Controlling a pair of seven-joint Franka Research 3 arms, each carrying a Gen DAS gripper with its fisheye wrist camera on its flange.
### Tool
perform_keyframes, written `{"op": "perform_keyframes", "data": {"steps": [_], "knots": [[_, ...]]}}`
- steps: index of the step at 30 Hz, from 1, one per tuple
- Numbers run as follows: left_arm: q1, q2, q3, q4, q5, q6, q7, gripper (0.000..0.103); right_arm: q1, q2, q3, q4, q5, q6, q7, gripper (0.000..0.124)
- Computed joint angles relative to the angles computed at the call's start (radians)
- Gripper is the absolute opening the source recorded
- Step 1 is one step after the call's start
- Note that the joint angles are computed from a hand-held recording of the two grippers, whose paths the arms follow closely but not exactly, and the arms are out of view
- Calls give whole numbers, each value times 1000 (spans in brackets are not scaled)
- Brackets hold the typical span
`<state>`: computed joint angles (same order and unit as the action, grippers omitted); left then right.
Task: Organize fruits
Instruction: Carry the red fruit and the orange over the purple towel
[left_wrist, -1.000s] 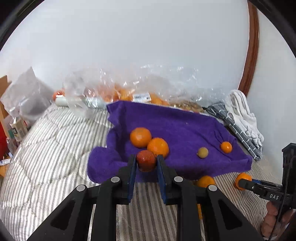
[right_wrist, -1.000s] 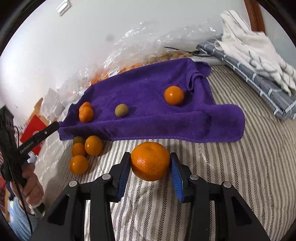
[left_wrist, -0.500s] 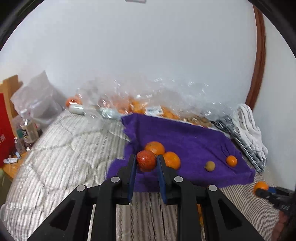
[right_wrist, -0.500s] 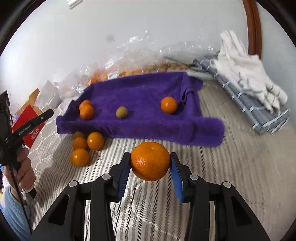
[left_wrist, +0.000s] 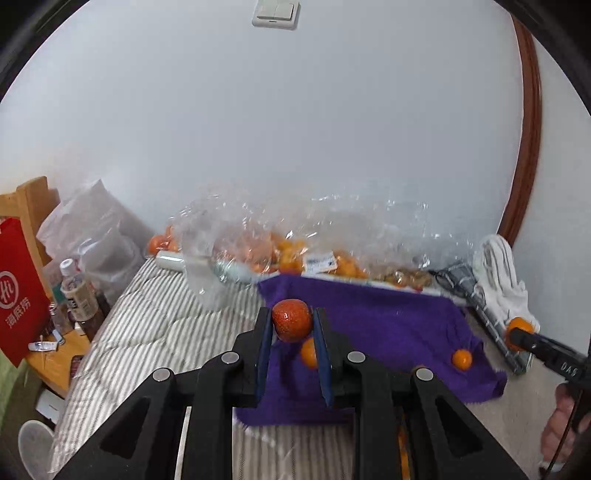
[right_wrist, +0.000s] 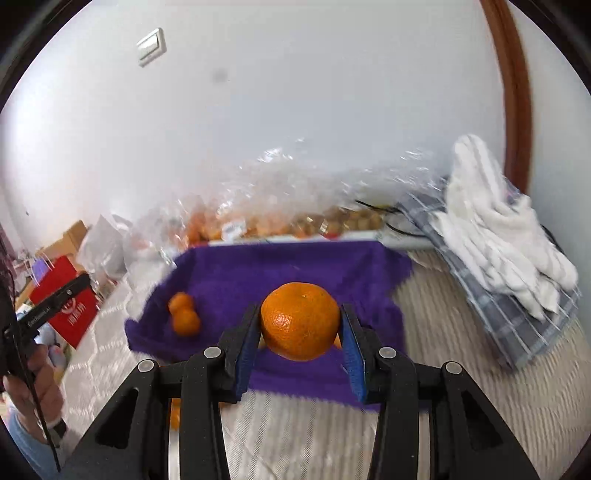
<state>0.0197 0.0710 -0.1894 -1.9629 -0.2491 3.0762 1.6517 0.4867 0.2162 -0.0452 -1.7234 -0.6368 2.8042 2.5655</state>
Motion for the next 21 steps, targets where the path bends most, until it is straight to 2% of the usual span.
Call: {"op": "perform_keyframes", "data": {"steps": [6, 8, 12, 14, 17, 20, 21], "knots": [[-14, 121, 4, 125, 104, -36, -144, 21, 7, 123, -5, 143, 100, -14, -102, 42], [-45, 165, 44, 160, 199, -43, -233, 21, 14, 149, -19, 157, 132, -10, -125, 42], [-16, 218, 19, 183, 263, -45, -273, 21, 14, 183, -39, 156, 198, -3, -176, 42], [-16, 230, 25, 193, 304, -71, -287, 21, 8, 202, -38, 175, 250, -47, -203, 42], [27, 245, -20, 209, 282, -88, -265, 21, 17, 206, -59, 170, 268, -46, -197, 42], [103, 250, -107, 216, 173, -132, -190, 21, 19, 210, -57, 169, 286, -41, -224, 42], [111, 247, -119, 213, 149, -141, -168, 21, 22, 217, -57, 177, 286, -48, -237, 42]]}}
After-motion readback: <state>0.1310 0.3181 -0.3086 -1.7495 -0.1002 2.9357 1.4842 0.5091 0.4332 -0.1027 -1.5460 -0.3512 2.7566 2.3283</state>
